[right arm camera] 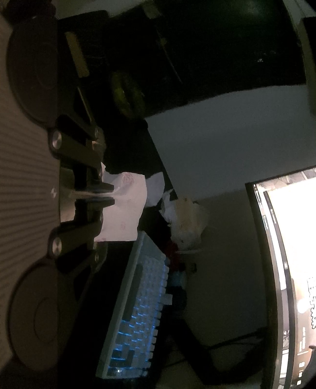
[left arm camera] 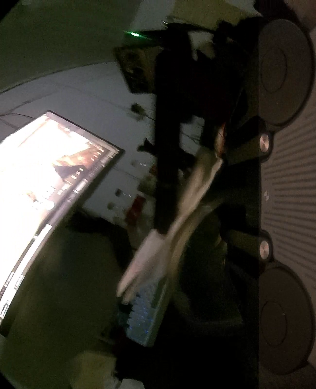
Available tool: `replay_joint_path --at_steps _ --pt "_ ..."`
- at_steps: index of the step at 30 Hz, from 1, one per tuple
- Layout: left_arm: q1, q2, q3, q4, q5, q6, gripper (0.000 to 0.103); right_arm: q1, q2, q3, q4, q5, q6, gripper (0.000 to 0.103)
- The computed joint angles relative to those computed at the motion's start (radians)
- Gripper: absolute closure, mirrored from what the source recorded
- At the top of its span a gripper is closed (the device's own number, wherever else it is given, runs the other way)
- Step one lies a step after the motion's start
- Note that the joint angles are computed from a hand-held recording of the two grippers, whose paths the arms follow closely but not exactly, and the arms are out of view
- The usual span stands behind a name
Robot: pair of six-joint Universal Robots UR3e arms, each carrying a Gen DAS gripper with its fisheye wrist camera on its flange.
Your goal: Clean container
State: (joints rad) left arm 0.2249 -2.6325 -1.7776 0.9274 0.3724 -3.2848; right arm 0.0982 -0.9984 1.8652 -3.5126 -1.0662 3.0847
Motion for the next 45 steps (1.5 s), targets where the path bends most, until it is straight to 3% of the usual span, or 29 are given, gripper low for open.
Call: replay_joint_path --at_steps 4,6,7,8,17,27,32,45 --pt "-0.002 0.062 -0.104 -0.008 0.03 0.144 0.091 -0.004 0.005 0.0 -0.005 0.013 0.012 0.097" --pt "-0.008 0.066 -0.141 0.044 0.074 0.196 0.06 -0.004 0.013 -0.009 -0.006 0.015 0.019 0.097" --pt "-0.018 0.067 -0.155 0.06 0.103 0.225 0.034 -0.002 0.017 -0.013 -0.008 0.013 0.023 0.097" --pt "-0.028 0.062 -0.168 0.097 0.141 0.235 0.029 0.001 0.021 -0.019 -0.007 0.009 0.023 0.097" --pt "-0.055 0.059 -0.167 0.027 0.223 0.275 0.029 0.013 0.04 -0.026 -0.034 -0.013 0.026 0.097" --pt "-0.073 0.054 -0.163 0.026 0.251 0.293 0.026 0.019 0.05 -0.035 -0.042 -0.022 0.034 0.097" --pt "-0.078 0.045 -0.176 0.037 0.255 0.311 0.017 0.02 0.053 -0.035 -0.049 -0.024 0.04 0.097" --pt "-0.086 0.044 -0.178 0.035 0.263 0.322 0.017 0.022 0.062 -0.042 -0.056 -0.027 0.049 0.097"
